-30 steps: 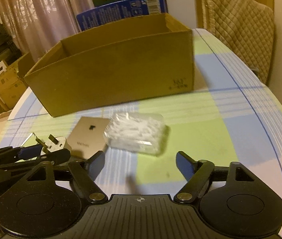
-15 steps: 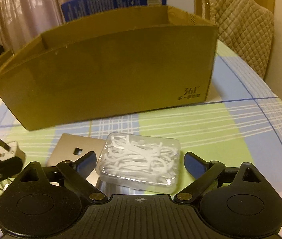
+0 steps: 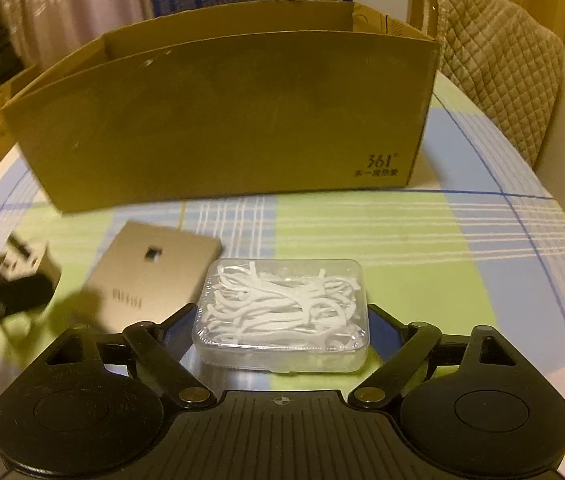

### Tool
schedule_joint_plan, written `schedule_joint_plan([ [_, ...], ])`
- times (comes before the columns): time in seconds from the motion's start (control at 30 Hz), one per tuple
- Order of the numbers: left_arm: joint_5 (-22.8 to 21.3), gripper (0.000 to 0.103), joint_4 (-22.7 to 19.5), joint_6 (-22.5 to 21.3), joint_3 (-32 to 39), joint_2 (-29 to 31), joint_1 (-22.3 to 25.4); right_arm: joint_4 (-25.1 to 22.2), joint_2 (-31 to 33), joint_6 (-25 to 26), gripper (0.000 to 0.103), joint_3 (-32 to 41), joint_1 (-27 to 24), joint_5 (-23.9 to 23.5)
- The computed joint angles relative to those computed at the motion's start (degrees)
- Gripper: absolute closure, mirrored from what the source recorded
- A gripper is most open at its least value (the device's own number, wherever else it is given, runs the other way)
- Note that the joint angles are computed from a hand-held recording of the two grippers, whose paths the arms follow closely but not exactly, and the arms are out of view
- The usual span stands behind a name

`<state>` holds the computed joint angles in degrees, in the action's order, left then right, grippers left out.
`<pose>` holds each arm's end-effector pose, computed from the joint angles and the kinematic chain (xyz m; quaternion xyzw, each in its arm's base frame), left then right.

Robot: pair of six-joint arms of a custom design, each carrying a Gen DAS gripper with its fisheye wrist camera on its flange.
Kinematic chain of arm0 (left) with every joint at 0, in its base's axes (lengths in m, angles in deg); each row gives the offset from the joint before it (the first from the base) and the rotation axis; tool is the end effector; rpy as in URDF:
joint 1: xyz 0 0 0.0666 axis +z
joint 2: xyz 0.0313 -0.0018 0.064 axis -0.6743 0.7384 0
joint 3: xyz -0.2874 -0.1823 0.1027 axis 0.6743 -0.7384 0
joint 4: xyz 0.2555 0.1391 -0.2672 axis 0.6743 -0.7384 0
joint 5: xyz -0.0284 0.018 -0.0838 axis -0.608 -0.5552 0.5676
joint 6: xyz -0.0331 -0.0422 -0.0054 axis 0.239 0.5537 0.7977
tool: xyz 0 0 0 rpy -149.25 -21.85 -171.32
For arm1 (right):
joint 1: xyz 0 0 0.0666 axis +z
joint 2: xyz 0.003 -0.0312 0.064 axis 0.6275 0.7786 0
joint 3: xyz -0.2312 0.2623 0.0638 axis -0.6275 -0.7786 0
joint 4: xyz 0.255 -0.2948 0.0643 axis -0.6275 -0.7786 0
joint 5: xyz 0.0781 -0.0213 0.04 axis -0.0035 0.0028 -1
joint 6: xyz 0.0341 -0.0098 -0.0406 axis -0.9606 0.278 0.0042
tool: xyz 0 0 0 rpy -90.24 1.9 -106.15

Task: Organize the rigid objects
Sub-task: 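Grasp the white plug with the left tool while the right tool grasps the clear floss box, then lift the plug and floss box and carry both toward the cardboard box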

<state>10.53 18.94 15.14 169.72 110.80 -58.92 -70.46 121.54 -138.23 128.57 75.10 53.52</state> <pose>0.6517 -0.2093 0.4339 0.3377 0.8463 -0.1987 0.3609 0.5559 0.3843 0.4079 0.1728 0.9248 -0.0387 0.3369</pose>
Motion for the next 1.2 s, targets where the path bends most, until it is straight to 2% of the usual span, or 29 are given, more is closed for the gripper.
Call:
schedule_joint_plan([
  [0.17, 1.1, 0.058, 0.6, -1.4, -5.9, -3.8, -0.5, 1.3, -5.5, -0.5, 0.019, -8.7, 2.7, 1.7],
  [0.3, 0.4, 0.058, 0.4, -1.8, -9.9, -6.1, -0.8, 5.3, -9.5, -1.8, 0.019, -15.2, 3.4, 1.3],
  [0.43, -0.8, 0.058, 0.9, -2.5, -12.8, -7.4, -1.1, 4.8, -9.3, -1.7, 0.019, -15.3, 3.7, 1.6],
  [0.9, -2.0, 0.058, 1.6, -3.7, -14.4, -8.1, -1.4, 4.3, -10.3, -3.0, 0.02, -15.8, 4.4, 4.2],
  [1.2, -1.7, 0.058, 1.5, -1.4, -18.4, -12.5, -1.7, 4.5, -12.3, -4.3, 0.02, -15.8, 5.7, 4.9],
])
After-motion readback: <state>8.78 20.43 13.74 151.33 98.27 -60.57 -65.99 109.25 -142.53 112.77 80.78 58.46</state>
